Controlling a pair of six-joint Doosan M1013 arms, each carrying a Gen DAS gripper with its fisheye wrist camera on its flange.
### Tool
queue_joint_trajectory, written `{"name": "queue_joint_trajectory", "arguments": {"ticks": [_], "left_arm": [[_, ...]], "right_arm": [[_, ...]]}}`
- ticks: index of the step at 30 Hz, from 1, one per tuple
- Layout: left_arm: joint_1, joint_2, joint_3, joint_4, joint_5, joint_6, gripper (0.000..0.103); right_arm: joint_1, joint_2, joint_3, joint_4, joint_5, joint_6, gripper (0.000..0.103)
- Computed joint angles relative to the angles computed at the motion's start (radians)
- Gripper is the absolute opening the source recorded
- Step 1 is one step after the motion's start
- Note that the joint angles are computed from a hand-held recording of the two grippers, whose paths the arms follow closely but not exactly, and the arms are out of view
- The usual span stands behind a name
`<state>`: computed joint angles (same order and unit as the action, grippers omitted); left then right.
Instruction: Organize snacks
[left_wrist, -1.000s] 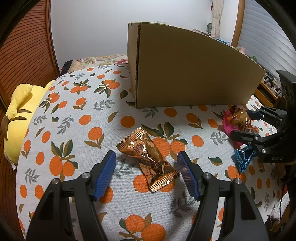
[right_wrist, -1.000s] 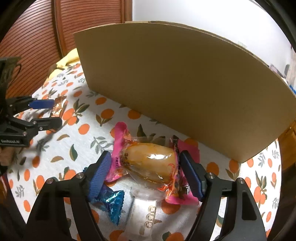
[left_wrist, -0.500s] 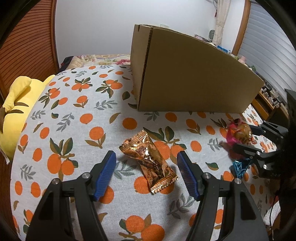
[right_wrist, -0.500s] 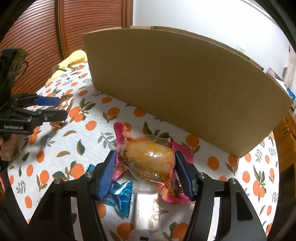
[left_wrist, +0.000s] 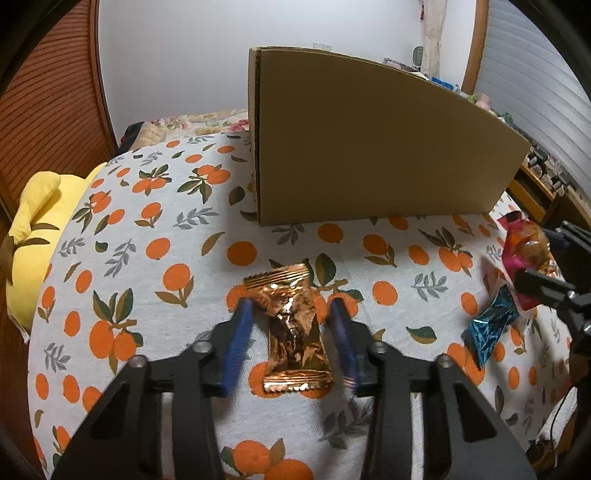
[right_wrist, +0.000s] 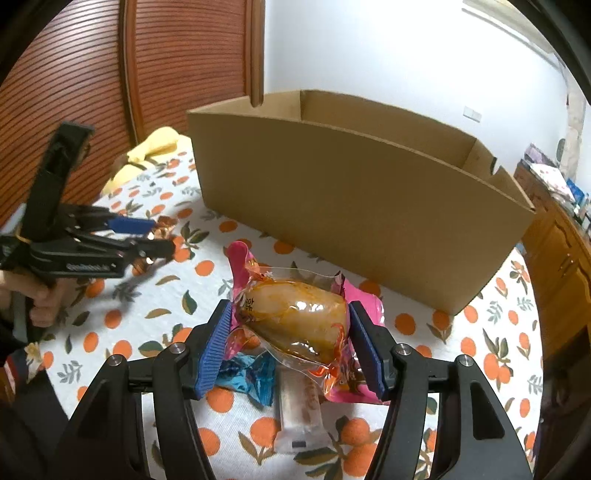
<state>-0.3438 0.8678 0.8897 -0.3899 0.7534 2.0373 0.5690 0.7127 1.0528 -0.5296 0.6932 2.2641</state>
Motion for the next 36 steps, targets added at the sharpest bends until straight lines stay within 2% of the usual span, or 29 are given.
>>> {"name": "queue_joint_trajectory", "arguments": {"ticks": [5, 15, 21, 36], "left_arm": [[0.002, -0.011, 0.02, -0.033, -0.012, 0.044, 0.019], [0.005, -0.038, 0.057, -0.075, -0.03, 0.097, 0.019], [0.006, -0.064, 0.079, -0.14, -0.044, 0.166, 0.019], [0.0, -0.12, 0.11, -0.255, -0.08, 0.303, 0.019]], "right_arm": [[0.003, -0.008, 0.011, -0.008, -0.006, 0.014, 0.064], [0.004, -0.014, 0.027, -0.021, -0.018, 0.042, 0.064], [0.005, -0.023, 0.039, -0.034, -0.027, 0.063, 0.064], [0.021, -0.057, 0.065, -0.137, -0.059, 0.139, 0.065]]}}
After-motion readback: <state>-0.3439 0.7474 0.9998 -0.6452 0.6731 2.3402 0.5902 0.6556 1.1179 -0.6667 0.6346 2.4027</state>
